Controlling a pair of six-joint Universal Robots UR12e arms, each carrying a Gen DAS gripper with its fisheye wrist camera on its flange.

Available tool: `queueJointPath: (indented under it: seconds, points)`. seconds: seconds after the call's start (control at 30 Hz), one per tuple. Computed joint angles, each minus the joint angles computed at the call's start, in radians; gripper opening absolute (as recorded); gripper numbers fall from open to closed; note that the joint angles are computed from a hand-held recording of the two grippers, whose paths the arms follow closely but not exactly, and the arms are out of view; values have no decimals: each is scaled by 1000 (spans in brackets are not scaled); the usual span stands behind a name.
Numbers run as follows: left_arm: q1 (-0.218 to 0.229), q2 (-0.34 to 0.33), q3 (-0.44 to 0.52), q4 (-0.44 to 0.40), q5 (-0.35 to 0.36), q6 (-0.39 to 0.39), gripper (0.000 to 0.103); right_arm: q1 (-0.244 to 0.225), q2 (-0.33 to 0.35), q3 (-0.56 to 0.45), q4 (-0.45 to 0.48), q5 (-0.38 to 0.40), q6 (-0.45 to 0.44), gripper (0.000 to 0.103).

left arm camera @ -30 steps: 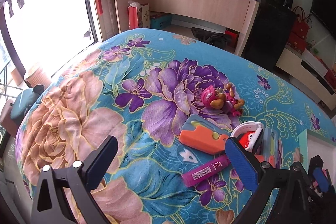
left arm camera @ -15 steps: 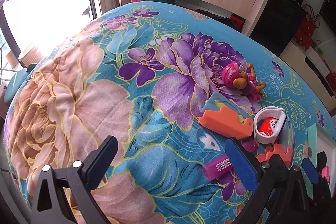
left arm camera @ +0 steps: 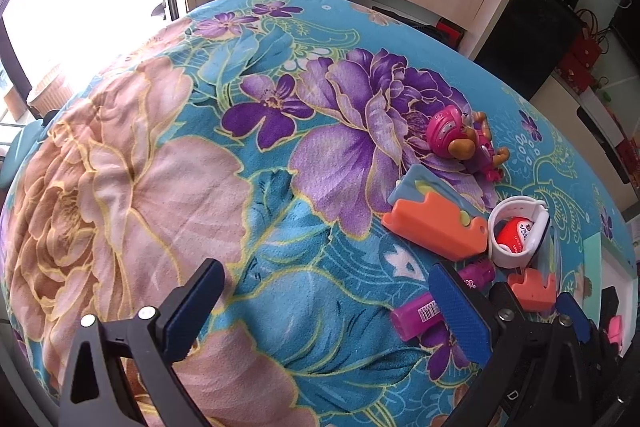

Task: Organize rigid objects
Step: 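Grasp the orange-and-blue foam block with the right tool while the left tool grasps the purple lighter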

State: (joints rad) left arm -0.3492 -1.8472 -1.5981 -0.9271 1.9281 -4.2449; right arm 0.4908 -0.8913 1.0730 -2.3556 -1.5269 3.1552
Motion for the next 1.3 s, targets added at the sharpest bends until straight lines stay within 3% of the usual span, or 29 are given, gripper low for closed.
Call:
queueJointPath:
  seconds: [0.23,0.33,0.53,0.87,1.2,1.3]
  points:
    - [-2,-10,12,3,-14,35,103,-13,5,2,-14,25,46,98]
    - [-4,-16,19,3,-23,58,103,-14,4,5,-26,28,49,88]
    - [-7,-26,30,-1,-30,93,103,-24,-1,14,-36,56,54,83]
    - [-10,-38,46,-8,-44,154,103,-32,-14,18,10,26,42,77]
    - [-29,-71,91,-67,9,246,103,-40,-25,11,79,10,41,75]
    - [-34,-80,98,-63,23,271,97,-44,-26,11,84,8,52,75]
